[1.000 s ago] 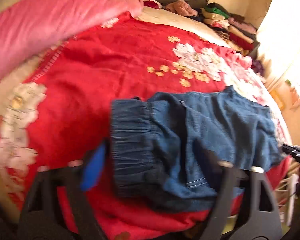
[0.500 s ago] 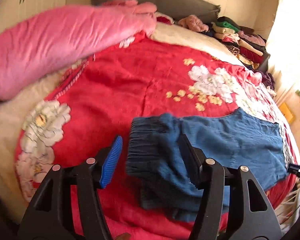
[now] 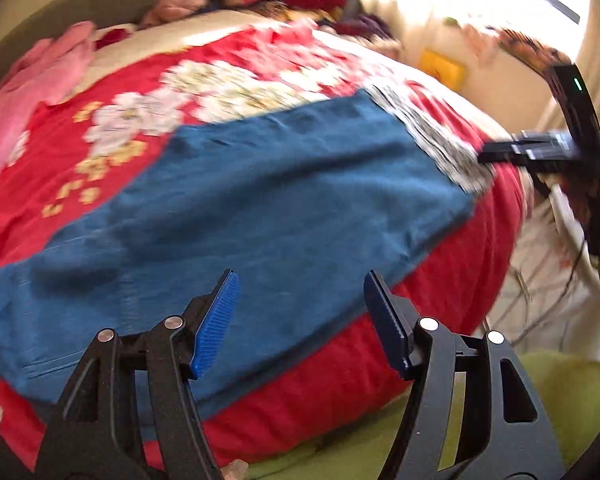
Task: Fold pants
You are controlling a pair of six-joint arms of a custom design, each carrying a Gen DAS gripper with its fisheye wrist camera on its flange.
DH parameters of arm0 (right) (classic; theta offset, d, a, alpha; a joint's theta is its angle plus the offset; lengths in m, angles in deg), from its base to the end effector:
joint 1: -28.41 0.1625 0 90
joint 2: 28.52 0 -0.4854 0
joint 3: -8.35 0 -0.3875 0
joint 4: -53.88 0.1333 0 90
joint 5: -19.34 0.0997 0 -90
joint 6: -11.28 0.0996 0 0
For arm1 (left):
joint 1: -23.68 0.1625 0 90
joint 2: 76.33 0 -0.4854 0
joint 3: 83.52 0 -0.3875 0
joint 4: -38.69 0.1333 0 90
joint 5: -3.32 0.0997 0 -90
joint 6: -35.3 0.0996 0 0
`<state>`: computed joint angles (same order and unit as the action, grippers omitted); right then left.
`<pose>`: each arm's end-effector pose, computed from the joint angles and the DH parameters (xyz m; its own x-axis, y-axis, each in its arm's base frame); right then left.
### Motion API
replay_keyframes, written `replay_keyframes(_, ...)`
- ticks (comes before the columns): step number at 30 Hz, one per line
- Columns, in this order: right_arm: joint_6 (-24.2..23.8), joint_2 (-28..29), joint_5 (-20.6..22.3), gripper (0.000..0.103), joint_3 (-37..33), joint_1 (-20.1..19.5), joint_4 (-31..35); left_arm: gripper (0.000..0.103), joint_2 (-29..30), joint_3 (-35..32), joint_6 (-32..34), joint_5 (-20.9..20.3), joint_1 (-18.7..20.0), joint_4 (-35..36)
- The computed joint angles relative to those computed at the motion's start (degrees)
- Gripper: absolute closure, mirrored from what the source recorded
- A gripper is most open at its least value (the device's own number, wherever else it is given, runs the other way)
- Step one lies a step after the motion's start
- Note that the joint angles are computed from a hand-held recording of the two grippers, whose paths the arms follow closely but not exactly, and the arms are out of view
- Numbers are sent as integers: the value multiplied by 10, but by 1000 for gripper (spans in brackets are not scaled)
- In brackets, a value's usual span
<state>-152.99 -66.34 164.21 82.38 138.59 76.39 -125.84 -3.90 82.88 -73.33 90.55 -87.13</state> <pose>0.2697 -0.5834 0.1305 -0.7408 0.4101 0.5320 -0.0976 0.7179 -0.6893 -0.1545 -0.7596 0.2508 -0.3211 0.9191 -0.2284 0.9309 0.3507 0.1025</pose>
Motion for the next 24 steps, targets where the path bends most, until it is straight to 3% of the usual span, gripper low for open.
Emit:
replay_keyframes(5,15,-1,-30,60,5,-12,2,51,-7,52,70,27,-9,-41)
replay_keyframes(7,10,2,-39,61,1,-13,3,79,-3,50,78,31,-10,-36)
replay_keyframes(9,10,11,-33,77,-10,-13,19,98,3,43,72,39,-10,-22)
replay_keyframes(10,5,12,-34,90,-12,-12,26,99,4,42,70,39,-9,-20)
replay_keyframes(17,3,9,-32,91,1,-9,32,102,-8,27,58,10,0,33)
replay_keyframes(21,21,10,-38,83,4,-18,34,100,4,9,39,9,3,55)
replay_keyframes(22,25,10,-32,77,2,-16,38,100,3,8,38,6,3,57)
replay_keyframes(24,26,8,-9,69,1,-7,39,92,0,6,36,-2,5,65)
